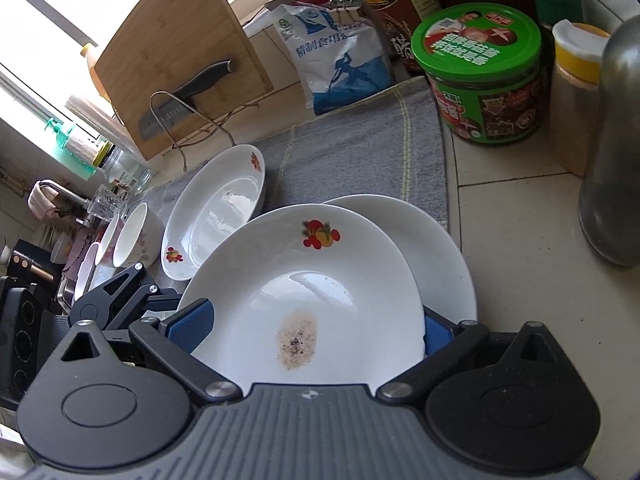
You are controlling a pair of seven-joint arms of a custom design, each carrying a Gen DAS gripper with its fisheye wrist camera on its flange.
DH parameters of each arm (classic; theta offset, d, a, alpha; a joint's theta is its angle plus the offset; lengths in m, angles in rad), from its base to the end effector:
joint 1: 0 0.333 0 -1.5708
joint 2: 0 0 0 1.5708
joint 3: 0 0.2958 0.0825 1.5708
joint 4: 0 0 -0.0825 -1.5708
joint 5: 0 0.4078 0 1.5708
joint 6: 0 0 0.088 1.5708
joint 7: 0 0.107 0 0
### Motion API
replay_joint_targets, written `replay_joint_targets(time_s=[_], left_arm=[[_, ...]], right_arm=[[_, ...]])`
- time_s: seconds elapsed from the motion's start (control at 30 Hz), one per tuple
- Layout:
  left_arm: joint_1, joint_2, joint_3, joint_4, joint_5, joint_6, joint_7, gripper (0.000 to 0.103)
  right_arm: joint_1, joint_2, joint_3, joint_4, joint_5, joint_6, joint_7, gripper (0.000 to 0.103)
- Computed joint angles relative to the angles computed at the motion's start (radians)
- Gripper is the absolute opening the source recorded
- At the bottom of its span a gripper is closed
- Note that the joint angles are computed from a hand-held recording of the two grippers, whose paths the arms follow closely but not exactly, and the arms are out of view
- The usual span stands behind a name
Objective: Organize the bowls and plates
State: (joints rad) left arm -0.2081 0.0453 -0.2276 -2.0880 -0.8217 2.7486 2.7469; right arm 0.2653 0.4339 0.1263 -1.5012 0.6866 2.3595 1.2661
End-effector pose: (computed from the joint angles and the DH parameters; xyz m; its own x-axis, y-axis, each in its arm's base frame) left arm 0.5672 -0.2303 0.4300 -0.7898 -0.6108 -0.0560 -0.4036 0.5863 -0.7024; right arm 0.6813 0.2747 0.4425 0.3529 -0.7697 -0.5320 -0.8997 -0.1230 -0.4189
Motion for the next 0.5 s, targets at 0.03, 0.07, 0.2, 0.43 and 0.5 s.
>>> replay_joint_targets(time_s=[0.03, 0.07, 0.2, 0.43, 0.5], left_arm=[[0.0, 0.003, 0.0, 0.003, 0.006, -0.001, -0.008, 0.101], [0.0, 0.006, 0.001, 0.007, 0.013, -0.004, -0.015, 0.101], [0.002, 0.019, 0.002, 0.025, 0.045, -0.019, -0.05, 0.101], [0.009, 0.039, 0.0, 0.045, 0.057, -0.03, -0.055, 0.101], [0.014, 0.046, 0.0, 0.056, 0.058, -0.047, -0.057, 0.101]], right_arm=[[0.001, 0.001, -0.001, 0.0, -0.001, 0.002, 0.0, 0.103], [0.001, 0.003, -0.001, 0.002, -0.003, 0.002, -0.001, 0.103], [-0.006, 0.006, -0.001, 0.002, 0.005, 0.002, -0.002, 0.103], [-0.011, 0.001, -0.002, -0.005, 0.012, 0.003, -0.001, 0.103], [-0.013, -0.002, -0.002, -0.011, 0.016, 0.004, 0.001, 0.103]])
